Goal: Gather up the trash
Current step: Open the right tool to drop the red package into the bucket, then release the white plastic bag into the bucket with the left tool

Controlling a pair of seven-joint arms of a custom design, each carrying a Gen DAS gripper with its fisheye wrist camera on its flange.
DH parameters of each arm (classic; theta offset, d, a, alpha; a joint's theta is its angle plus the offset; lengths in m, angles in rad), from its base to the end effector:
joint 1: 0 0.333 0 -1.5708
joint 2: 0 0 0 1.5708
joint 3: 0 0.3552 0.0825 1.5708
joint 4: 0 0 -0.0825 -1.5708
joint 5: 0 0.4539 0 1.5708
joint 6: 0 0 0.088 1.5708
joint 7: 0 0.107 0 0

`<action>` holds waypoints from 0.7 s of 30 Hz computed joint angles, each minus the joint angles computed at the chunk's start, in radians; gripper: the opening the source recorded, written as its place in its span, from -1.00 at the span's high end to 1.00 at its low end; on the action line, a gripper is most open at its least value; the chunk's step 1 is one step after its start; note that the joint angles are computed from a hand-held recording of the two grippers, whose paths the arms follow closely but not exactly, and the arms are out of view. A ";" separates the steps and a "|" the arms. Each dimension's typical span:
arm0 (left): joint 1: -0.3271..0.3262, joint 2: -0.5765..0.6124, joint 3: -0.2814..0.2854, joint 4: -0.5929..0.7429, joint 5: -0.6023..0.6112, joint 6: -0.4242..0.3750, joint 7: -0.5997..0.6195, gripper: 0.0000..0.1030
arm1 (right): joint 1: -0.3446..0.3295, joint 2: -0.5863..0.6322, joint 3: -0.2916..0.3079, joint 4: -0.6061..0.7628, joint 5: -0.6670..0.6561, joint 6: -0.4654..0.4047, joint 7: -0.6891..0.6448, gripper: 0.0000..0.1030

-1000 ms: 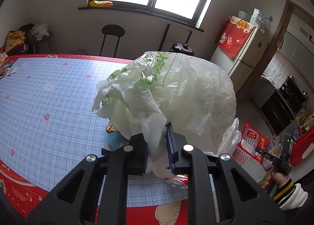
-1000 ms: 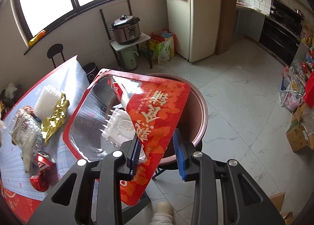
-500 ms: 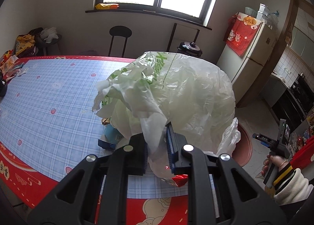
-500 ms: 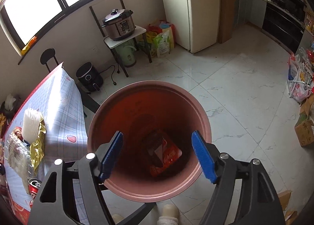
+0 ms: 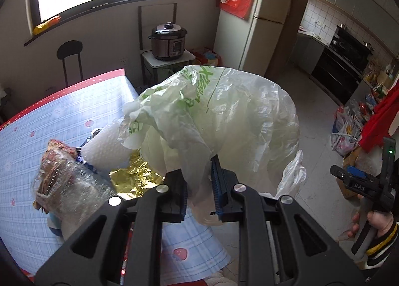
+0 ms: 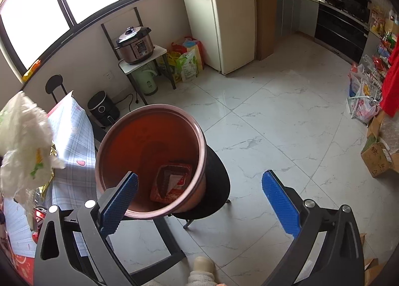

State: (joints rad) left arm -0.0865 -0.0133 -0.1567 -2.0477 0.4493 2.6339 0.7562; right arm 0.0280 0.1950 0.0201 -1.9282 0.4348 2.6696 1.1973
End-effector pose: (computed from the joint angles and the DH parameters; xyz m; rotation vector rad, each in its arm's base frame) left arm 0.6307 -0.1680 0.5191 -2.0458 1.6006 -0.6526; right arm 0.7086 0.0208 0.4495 -1.8894 1.7335 -0.3428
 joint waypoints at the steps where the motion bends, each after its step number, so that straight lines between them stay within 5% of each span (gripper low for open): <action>1: -0.005 0.054 -0.005 0.051 0.007 -0.017 0.015 0.60 | -0.001 -0.006 -0.007 -0.011 -0.009 0.001 0.012 -0.90; 4: -0.031 0.205 -0.005 0.200 -0.037 -0.033 0.104 0.56 | -0.007 -0.026 -0.022 -0.041 -0.030 0.002 0.034 -0.90; 6: -0.037 0.279 -0.010 0.269 -0.106 0.003 0.204 0.00 | -0.011 -0.037 -0.031 -0.056 -0.046 0.010 0.049 -0.90; 8: -0.065 0.322 0.015 0.319 -0.105 0.028 0.207 -0.36 | -0.016 -0.047 -0.037 -0.068 -0.052 0.020 0.064 -0.90; 11: -0.093 0.323 0.045 0.332 -0.104 0.045 0.185 -0.49 | -0.022 -0.063 -0.040 -0.084 -0.049 0.043 0.070 -0.90; 13: -0.096 0.290 0.059 0.291 -0.101 0.090 0.169 -0.84 | -0.026 -0.070 -0.039 -0.089 -0.035 0.048 0.064 -0.90; 17: -0.081 0.184 0.082 0.166 -0.083 0.170 0.119 -0.89 | -0.026 -0.074 -0.028 -0.087 0.014 0.048 0.027 -0.90; 21: -0.043 0.024 0.102 0.005 0.061 0.200 -0.052 -0.89 | -0.013 -0.067 -0.005 -0.065 0.077 0.034 -0.031 -0.90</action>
State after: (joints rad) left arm -0.1299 0.0107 -0.0549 -2.0430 0.5108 2.8343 0.7041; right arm 0.0146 0.1280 0.0153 -1.9933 0.5114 2.7035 1.1661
